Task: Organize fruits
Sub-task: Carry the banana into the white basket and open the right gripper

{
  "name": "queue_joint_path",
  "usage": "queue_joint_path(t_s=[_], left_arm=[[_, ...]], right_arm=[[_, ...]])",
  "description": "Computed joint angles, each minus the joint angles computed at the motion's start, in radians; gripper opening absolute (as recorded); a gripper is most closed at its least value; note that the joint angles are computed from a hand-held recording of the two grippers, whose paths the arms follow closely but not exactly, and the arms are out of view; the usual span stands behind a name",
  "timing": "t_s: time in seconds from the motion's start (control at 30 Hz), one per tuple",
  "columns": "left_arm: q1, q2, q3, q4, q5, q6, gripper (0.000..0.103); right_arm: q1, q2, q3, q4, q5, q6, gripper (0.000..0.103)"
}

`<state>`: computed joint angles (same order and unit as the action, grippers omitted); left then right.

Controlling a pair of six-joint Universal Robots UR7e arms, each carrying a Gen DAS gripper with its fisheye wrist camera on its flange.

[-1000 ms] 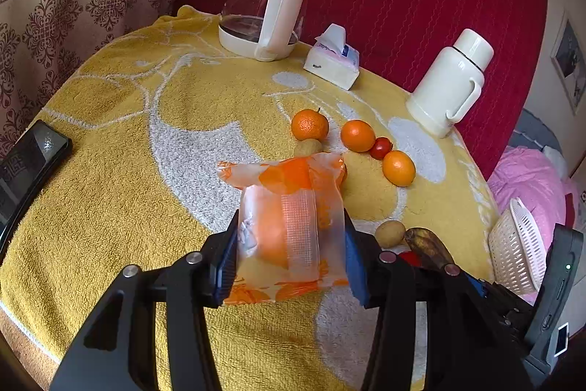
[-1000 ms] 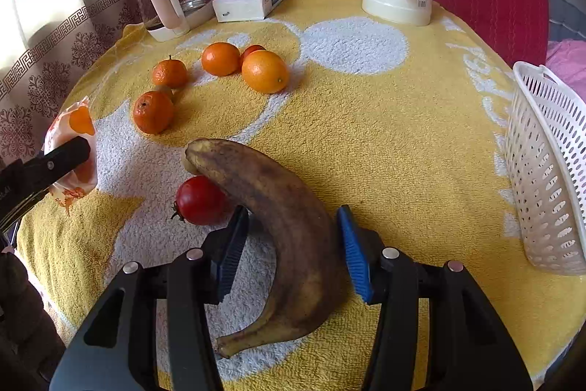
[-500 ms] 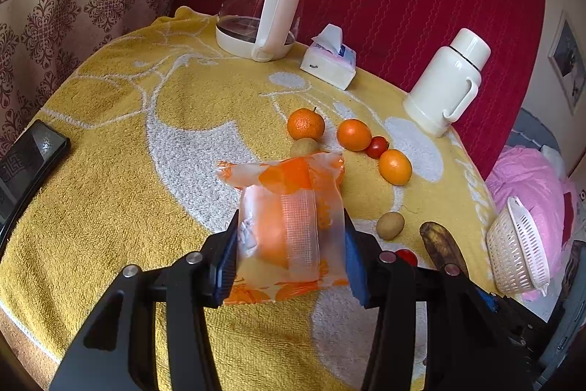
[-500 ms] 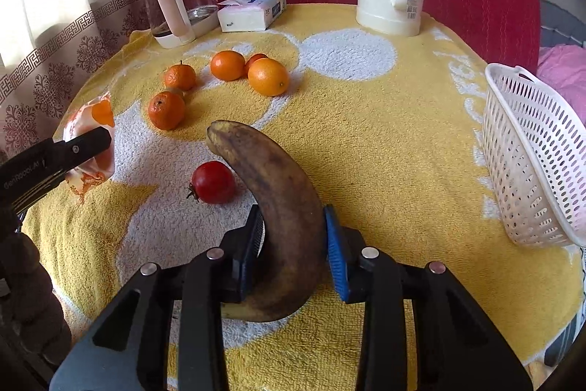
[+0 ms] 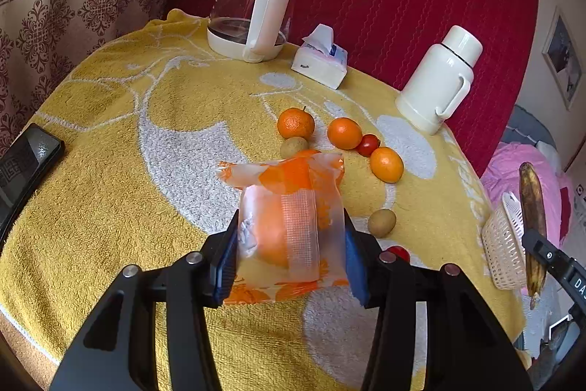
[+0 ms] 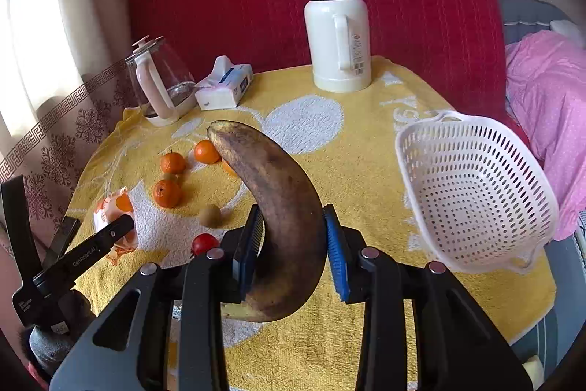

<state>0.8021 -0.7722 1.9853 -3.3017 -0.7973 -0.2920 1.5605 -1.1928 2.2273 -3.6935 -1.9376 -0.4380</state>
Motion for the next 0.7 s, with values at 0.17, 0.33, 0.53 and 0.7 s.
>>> queue_joint_path(t_s=[0.17,0.33,0.53,0.7], left_arm=[[-0.002,0.002,0.001,-0.005,-0.004,0.006,0.049],[-0.004,0.006,0.002,-0.008,-0.002,0.011,0.049],[-0.004,0.01,0.0,-0.007,0.001,0.015,0.049],[-0.004,0.011,-0.001,-0.006,0.002,0.018,0.049]], right_arm=[[-0.044,-0.06,0.0,-0.017,-0.012,0.038,0.035],[-0.092,-0.091,-0.018,-0.026,-0.033,0.067,0.035],[-0.156,-0.108,-0.052,0.026,-0.042,0.125,0.035],[-0.195,-0.102,-0.076,0.07,-0.052,0.165,0.035]])
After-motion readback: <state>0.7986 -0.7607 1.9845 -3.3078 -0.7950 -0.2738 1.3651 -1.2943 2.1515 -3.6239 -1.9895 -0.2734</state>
